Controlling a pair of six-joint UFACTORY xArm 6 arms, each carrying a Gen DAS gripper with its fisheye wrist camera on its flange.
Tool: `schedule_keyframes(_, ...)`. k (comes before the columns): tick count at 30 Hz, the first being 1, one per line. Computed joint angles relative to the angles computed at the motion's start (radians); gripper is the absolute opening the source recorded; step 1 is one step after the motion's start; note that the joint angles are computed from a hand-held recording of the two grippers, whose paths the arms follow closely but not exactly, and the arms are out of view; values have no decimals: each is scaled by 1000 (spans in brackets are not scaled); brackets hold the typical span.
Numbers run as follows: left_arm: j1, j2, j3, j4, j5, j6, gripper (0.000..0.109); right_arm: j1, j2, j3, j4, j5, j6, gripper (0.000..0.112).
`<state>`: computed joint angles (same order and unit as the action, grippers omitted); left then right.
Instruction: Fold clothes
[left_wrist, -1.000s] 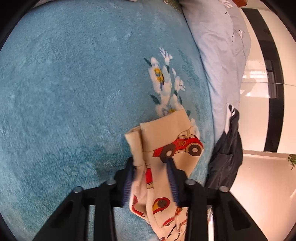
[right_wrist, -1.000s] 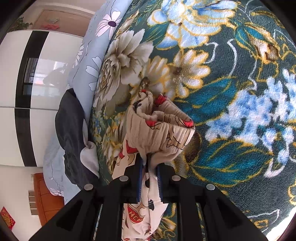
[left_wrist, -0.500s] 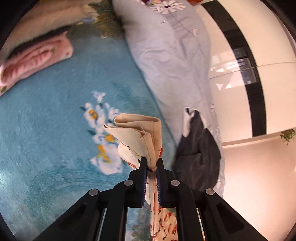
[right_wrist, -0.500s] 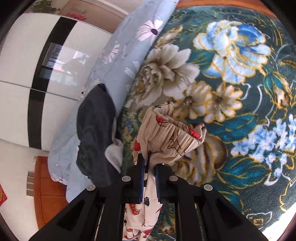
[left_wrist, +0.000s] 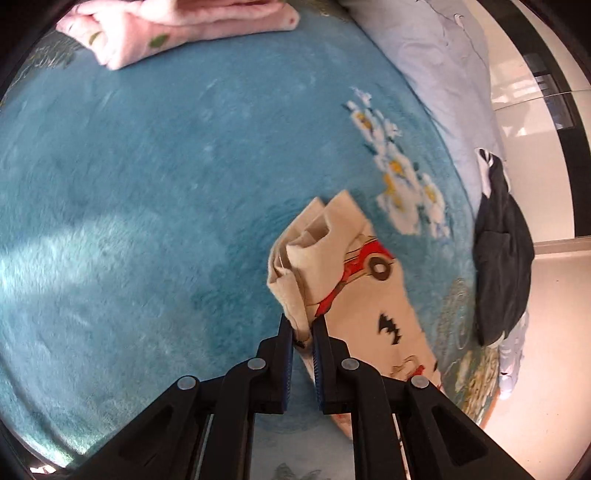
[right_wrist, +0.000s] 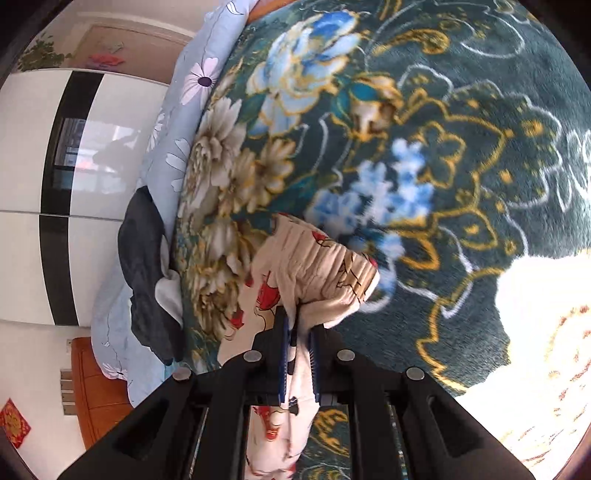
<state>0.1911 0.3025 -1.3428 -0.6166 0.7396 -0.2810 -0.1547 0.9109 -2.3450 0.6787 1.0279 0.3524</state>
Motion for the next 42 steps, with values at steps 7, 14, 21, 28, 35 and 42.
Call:
schedule_keyframes(7,-12,-124,122,46,-82,-1,10,-6,-93,101,52,-23,-110,10)
schedule_keyframes(14,-2,-127,104,275,-67,-160,10,-7,-145,229,71,-12,-107,10)
schedule_keyframes(21,54,-62,26,352,15,-233,10,8,-209,301,61,56,-228,10)
schedule_keyframes(28,83,-28,40,288,55,-311,10,2,-225,383,55,28,-181,10)
schedule_keyframes(35,109,-80,111,61,-7,-174,30,15,-156,210,-77,145,-173,22)
schedule_keyframes(42,91,-133,142,164,-102,-193,53,8,-77,27,-106,208,-157,26)
